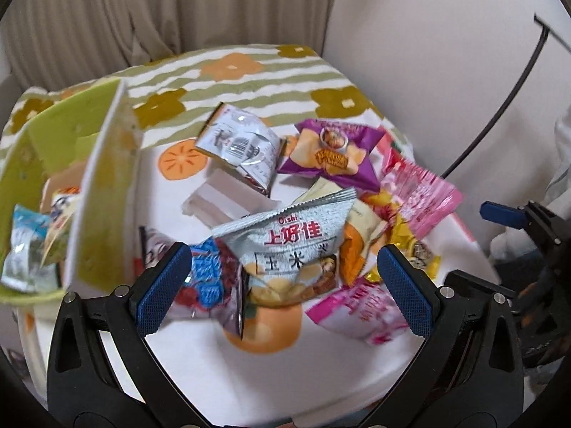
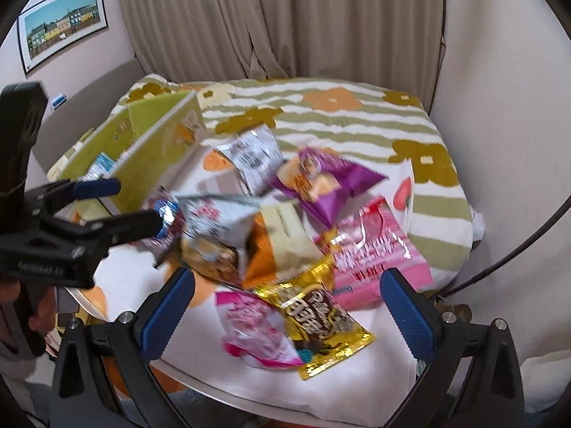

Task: Organize snacks
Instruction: 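Grasp the grey Oishi corn bag with left tool while right tool grasps the gold Pillows bag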

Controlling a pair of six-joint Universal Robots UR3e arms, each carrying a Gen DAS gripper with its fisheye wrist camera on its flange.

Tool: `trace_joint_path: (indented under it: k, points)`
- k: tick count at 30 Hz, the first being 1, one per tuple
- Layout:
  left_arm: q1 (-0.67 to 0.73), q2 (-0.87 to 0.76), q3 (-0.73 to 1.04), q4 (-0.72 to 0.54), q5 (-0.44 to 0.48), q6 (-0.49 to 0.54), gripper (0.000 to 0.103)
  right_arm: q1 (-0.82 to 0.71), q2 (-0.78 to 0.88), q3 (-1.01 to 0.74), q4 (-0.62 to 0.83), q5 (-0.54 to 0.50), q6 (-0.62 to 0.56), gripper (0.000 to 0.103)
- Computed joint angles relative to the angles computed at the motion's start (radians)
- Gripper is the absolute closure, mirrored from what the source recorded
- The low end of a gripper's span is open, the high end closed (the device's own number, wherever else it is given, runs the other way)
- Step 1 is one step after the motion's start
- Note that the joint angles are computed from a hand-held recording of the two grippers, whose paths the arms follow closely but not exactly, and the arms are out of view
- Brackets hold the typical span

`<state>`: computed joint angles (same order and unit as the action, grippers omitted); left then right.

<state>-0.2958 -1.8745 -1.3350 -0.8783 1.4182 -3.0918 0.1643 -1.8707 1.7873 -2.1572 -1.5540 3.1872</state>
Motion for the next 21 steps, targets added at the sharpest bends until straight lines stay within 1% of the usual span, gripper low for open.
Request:
trace_joint_path:
  k: [2, 7, 10, 14, 19, 20, 21]
  points:
    - [-0.011, -0.049, 0.026, 0.011, 0.019, 0.018, 0.000, -0.042, -0.021, 0.062, -0.022, 0.031, -0.019, 0.000]
    - [-0.016, -0.159, 0.098, -0.003, 0.022, 0.070, 0.000, -0.101, -0.002, 0.140, -0.065, 0.086, -0.070, 0.000]
    - [-0.025, -0.203, 0.134, -0.011, 0.042, 0.091, 0.000, -0.112, 0.011, 0.168, -0.089, 0.099, -0.086, 0.000]
    - [-0.023, -0.252, 0.184, -0.057, 0.029, 0.108, 0.000, -0.114, 0.040, 0.190, -0.112, 0.094, -0.092, 0.000]
    - [-0.041, -0.268, 0.165, -0.019, 0.045, 0.147, 0.001, -0.133, 0.054, 0.210, -0.128, 0.112, -0.097, 0.000]
    - [-0.042, -0.265, 0.158, -0.015, 0.042, 0.149, 0.007, -0.133, 0.057, 0.211, -0.130, 0.112, -0.099, 0.000]
    - [-0.039, -0.266, 0.158, -0.023, 0.035, 0.151, 0.012, -0.133, 0.060, 0.213, -0.131, 0.113, -0.099, 0.000]
